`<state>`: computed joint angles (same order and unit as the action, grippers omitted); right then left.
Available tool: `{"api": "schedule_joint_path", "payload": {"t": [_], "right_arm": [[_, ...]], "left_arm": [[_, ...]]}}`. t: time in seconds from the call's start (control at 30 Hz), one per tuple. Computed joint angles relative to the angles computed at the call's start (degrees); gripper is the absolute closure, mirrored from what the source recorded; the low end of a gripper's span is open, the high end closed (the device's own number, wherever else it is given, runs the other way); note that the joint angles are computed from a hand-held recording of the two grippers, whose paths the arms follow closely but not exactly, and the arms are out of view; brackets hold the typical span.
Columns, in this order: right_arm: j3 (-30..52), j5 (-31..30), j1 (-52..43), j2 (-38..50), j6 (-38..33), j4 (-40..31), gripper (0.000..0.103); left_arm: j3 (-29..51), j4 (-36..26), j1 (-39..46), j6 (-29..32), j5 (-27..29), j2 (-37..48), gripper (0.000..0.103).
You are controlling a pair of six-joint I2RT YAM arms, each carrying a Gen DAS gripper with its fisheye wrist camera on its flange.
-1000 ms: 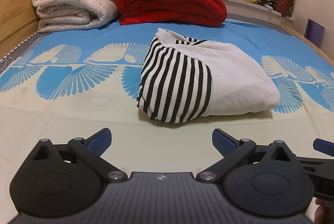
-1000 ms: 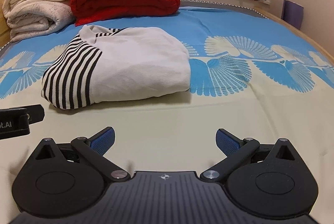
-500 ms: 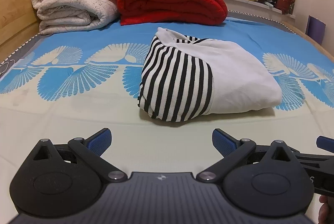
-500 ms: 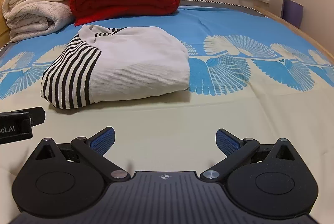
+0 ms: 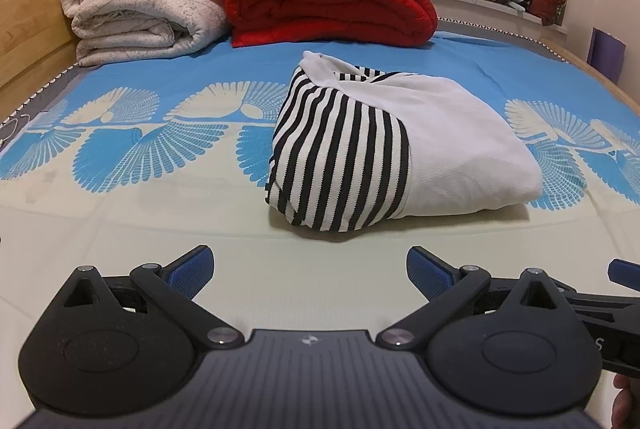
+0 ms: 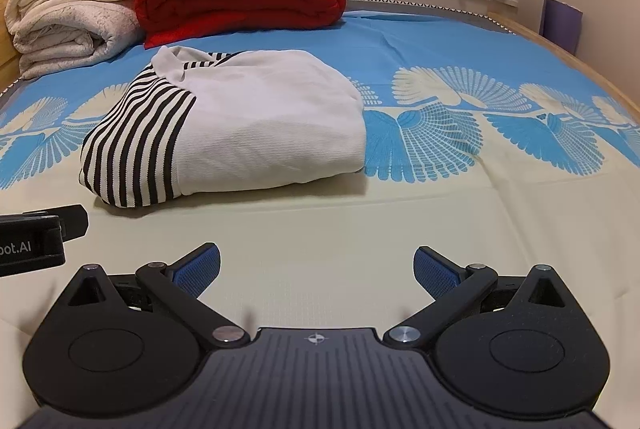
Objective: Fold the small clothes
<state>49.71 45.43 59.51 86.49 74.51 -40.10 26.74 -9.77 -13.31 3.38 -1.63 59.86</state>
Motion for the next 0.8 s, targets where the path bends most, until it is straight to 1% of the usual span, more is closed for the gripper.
{"api": "schedule_joint_path", "payload": {"t": [0.8], "right_arm": [[0.2, -0.1, 0.1, 0.2, -0.4, 0.5, 0.001]], "left_arm": [[-0.3, 0.3, 0.1, 0.3, -0.1, 0.3, 0.000]]}}
